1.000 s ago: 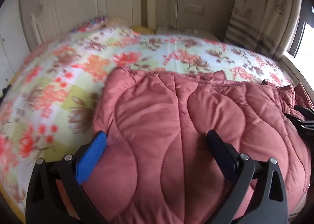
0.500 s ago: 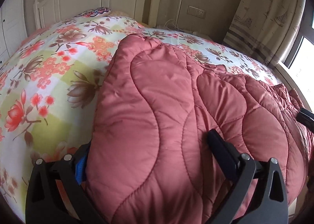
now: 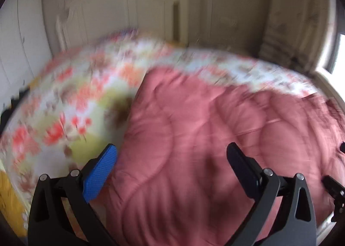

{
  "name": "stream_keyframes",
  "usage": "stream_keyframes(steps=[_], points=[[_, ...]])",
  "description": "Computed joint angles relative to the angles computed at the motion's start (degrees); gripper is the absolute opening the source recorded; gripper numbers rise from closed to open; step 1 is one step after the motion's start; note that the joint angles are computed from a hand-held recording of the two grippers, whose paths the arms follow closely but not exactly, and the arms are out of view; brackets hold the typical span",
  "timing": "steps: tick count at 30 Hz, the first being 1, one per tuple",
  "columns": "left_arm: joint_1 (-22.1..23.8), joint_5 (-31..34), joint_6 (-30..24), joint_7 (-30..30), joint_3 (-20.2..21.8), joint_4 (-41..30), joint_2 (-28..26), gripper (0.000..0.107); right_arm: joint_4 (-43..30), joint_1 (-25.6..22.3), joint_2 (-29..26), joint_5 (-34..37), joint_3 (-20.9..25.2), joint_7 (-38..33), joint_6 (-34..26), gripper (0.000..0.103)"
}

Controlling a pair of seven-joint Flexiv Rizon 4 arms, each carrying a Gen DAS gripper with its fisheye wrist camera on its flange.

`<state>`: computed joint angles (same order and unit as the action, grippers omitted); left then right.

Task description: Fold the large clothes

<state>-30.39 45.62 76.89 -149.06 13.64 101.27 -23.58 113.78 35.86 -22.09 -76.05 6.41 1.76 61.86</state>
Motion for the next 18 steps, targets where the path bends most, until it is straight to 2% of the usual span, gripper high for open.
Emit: stream_keyframes(steps=[2, 4, 7, 10, 12, 13, 15, 18], points=[[-2.8, 3.7, 1.9, -2.7, 1.0, 0.1, 2.1, 0.101, 2.2, -0.4, 2.6, -4.9, -0.5, 4.0, 0.8, 0.098], [-3.9, 6.1, 4.7, -3.3, -0.2, 0.5, 3.4, 0.101, 4.3, -1.7, 5.3, -9.1, 0.1, 7.7, 0.9, 0.098], [-2.8, 3.6, 5.1, 2.7, -4.3, 0.8, 2.7, 0.101, 8.5, -4.4, 9.9, -13.0, 2.1, 12.5, 0.3, 0.098], [-3.2, -0.2, 2.8, 8.4, -6.2, -0.4, -0.7, 0.101, 12.4, -7.0, 13.2, -13.6, 3.8, 15.1, -0.4, 0.098], [-3.6, -2.5, 1.7, 11.4, -6.3, -1.3, -3.4, 0.101, 13.7, -8.2, 13.4, -13.4, 4.4, 15.5, -0.2, 0.098], [-5.4, -1.5, 1.7, 10.4, -4.3, -2.1, -4.7, 0.101, 14.1, -8.5, 12.5, -11.2, 4.6, 14.4, -0.3, 0.098], [-7.1, 0.1, 5.6, 8.6, -1.1, -2.8, -6.8, 0.101, 13.9, -8.8, 9.5, -5.4, 5.3, 10.1, -1.4, 0.099], [-7.2, -2.8, 7.0, 11.0, -0.3, -2.0, -7.3, 0.101, 14.1, -9.5, 7.8, -13.4, 2.5, 16.4, 3.0, 0.099]])
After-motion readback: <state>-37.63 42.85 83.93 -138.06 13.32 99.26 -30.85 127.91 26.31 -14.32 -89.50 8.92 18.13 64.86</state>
